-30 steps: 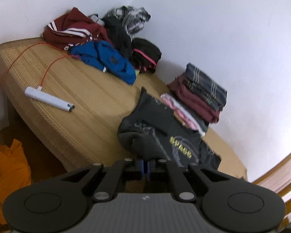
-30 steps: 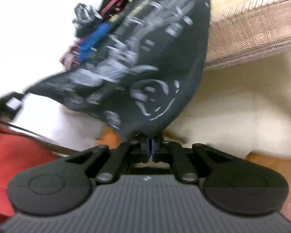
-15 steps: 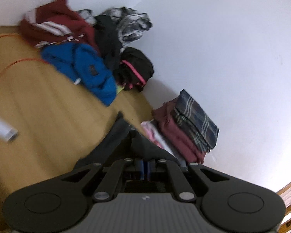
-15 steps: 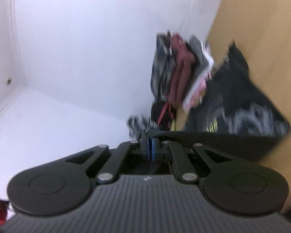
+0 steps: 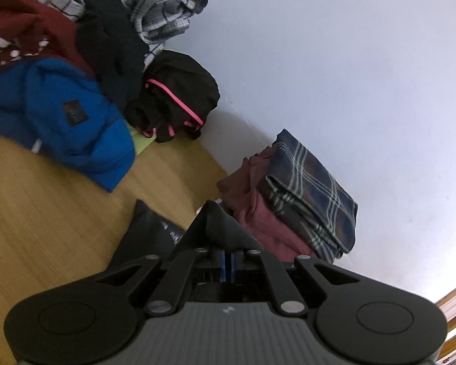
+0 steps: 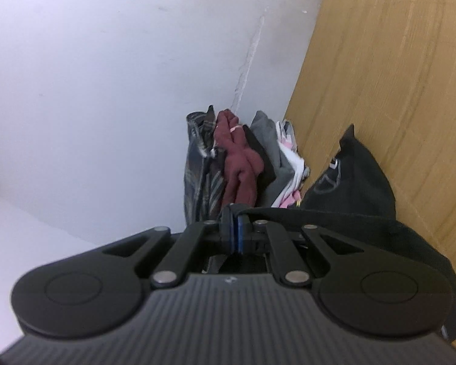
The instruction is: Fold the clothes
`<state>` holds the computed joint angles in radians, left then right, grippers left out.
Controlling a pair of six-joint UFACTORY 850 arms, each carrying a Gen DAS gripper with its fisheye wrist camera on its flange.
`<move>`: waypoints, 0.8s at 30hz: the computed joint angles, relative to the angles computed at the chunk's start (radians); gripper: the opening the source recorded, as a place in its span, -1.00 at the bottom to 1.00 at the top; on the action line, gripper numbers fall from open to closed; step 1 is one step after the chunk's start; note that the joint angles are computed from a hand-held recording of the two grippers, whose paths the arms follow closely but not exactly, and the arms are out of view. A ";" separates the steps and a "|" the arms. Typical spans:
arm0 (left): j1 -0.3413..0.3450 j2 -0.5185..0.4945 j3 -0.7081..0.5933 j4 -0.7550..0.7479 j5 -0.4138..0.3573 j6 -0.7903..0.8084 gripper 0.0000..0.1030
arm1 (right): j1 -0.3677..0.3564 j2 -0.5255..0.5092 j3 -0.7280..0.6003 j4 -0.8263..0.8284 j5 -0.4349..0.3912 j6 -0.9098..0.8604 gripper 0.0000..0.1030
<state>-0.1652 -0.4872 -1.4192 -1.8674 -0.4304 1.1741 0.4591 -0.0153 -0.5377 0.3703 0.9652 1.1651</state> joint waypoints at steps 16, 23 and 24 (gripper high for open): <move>-0.048 -0.382 -0.495 0.732 0.104 -0.897 0.18 | -0.181 -0.245 -0.294 -0.032 -0.271 -0.074 -0.78; -0.038 -0.325 -0.409 0.744 0.240 -0.928 1.00 | -0.161 -0.258 -0.282 0.214 -0.210 -0.222 0.94; -0.037 -0.320 -0.404 0.805 0.226 -0.927 1.00 | -0.162 -0.247 -0.279 0.219 -0.240 -0.280 1.00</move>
